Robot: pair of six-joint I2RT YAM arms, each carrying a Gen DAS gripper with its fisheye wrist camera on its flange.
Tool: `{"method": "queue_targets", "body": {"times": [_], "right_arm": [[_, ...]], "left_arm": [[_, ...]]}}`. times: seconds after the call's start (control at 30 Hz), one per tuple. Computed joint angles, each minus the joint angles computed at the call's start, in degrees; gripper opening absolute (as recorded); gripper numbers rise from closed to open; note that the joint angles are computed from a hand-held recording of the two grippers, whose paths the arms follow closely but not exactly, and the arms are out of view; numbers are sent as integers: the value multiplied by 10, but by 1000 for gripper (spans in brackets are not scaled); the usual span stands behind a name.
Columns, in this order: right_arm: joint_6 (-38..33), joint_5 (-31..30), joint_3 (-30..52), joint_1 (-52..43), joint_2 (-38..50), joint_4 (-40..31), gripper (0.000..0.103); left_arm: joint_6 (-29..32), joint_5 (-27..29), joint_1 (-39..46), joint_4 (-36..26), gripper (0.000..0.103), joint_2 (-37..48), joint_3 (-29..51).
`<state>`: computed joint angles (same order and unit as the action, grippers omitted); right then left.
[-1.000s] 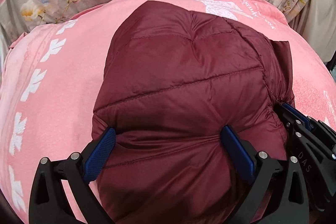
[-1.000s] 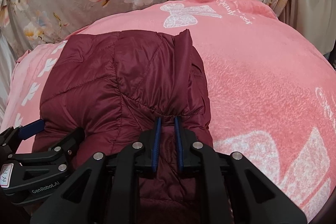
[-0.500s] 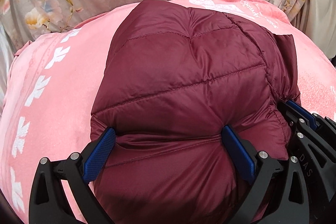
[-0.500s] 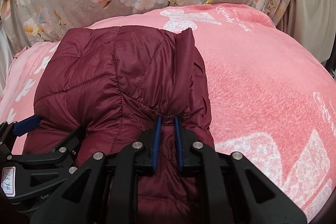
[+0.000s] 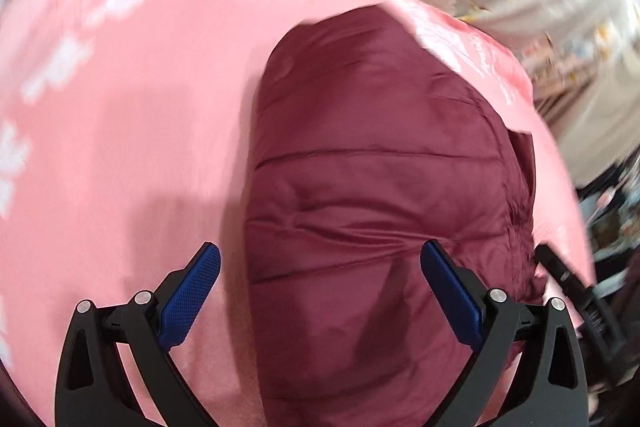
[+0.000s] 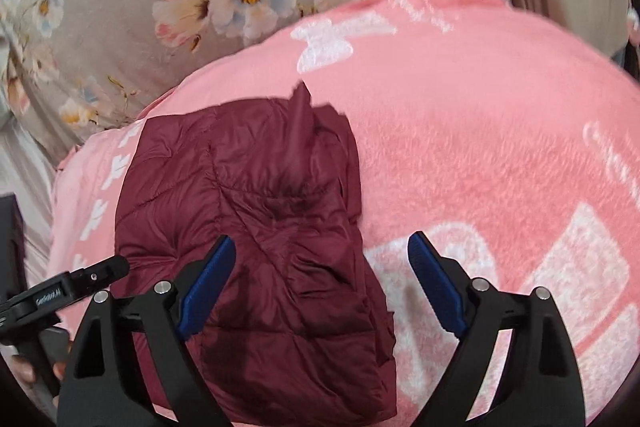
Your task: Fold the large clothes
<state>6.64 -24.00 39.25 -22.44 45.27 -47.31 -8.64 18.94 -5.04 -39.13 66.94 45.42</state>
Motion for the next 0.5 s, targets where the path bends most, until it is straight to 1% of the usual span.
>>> {"method": "queue_targets", "body": {"times": [0.07, 0.13, 0.23, 0.3, 0.33, 0.37, 0.4, 0.43, 0.47, 0.5], "right_arm": [[-16, -51, -4, -26, 54, -6, 86], [-22, -101, -15, -45, 85, -3, 86], [-20, -121, -24, -46, 86, 11, 87], [-20, -140, -26, -44, 94, 17, 87], [-20, -148, -25, -43, 100, 18, 87], [-20, -154, -23, -42, 106, 20, 84], [-22, -166, -20, -41, 114, 19, 79], [-17, -185, -18, -39, 128, 20, 72], [-16, -185, -16, -39, 128, 17, 66], [-23, -188, -10, -39, 133, 13, 61]], "left_arm": [[5, 64, 45, -6, 98, 44, 4], [8, 125, 75, -7, 98, 72, 2], [15, 146, 75, 3, 98, 73, -3], [22, 177, 68, 0, 98, 81, -1], [16, 178, 55, 5, 98, 81, -4], [9, 159, 40, 13, 97, 77, -7], [3, 136, 21, 19, 95, 72, -9], [-7, 98, -8, 26, 94, 60, -12], [-13, 80, -20, 30, 90, 56, -10], [-12, 69, -26, 30, 83, 47, -9]]}}
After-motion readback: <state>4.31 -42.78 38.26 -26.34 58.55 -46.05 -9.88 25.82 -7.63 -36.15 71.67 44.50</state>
